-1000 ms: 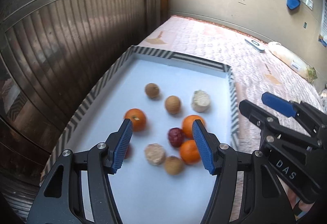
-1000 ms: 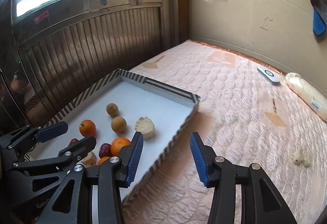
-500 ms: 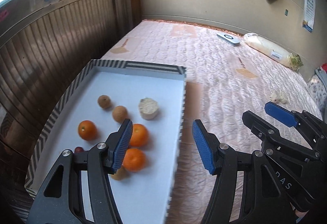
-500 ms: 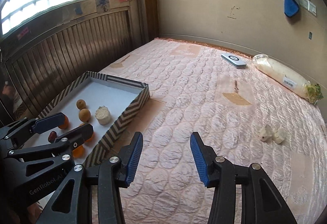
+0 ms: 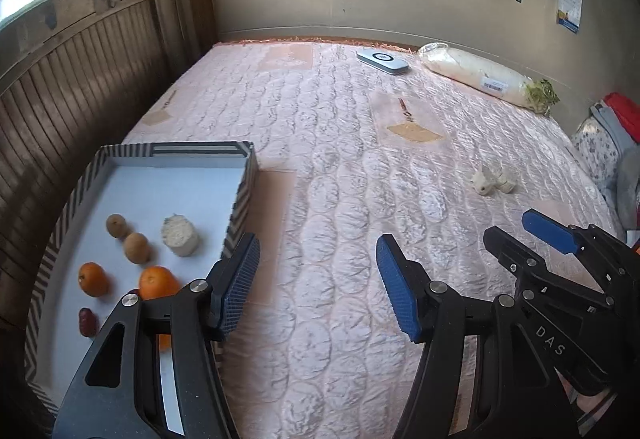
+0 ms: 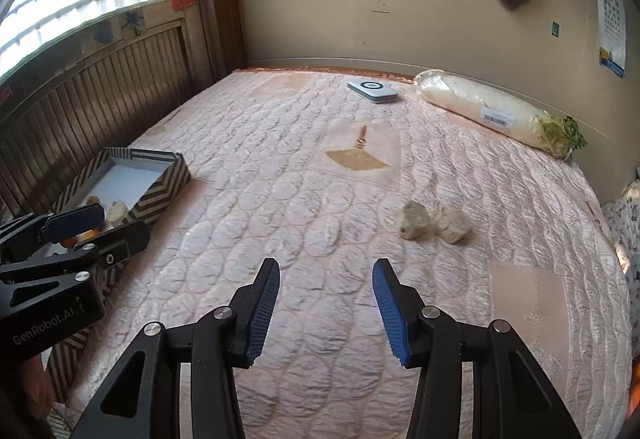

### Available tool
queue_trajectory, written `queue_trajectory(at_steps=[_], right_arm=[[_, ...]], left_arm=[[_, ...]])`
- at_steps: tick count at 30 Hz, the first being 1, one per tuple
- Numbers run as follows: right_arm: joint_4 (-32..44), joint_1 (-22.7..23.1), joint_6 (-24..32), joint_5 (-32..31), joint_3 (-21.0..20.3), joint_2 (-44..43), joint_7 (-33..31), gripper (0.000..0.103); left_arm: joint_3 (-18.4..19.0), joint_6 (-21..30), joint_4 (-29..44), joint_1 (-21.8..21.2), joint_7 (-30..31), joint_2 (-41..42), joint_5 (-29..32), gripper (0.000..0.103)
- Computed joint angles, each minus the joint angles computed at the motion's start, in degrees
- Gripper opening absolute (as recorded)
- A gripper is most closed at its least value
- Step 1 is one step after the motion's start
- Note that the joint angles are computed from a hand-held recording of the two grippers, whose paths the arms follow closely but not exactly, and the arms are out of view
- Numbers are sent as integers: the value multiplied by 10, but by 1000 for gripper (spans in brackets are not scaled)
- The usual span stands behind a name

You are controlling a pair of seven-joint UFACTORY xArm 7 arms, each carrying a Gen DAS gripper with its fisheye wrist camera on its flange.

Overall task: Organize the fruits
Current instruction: 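Move both open tools over the white pieces on the bedspread, then grasp a round white piece with the right tool while the left tool grasps another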

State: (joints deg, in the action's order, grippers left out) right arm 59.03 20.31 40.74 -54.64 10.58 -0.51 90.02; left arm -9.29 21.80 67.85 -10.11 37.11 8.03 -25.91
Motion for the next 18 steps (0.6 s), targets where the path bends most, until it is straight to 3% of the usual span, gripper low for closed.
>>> queue_trajectory(at_steps=[6, 11, 18], right_arm=[[-79, -41, -29, 28, -14, -57, -23, 47], [-131, -93, -100, 46, -26, -82, -39, 47], [-118, -137, -138, 46, -33, -54, -94, 47]], left_arm=[[-8, 28, 37, -28, -49, 30, 52, 61], [-14, 50, 83, -49, -101, 67, 89, 61], [-20, 69, 125, -71, -143, 102, 130, 61]])
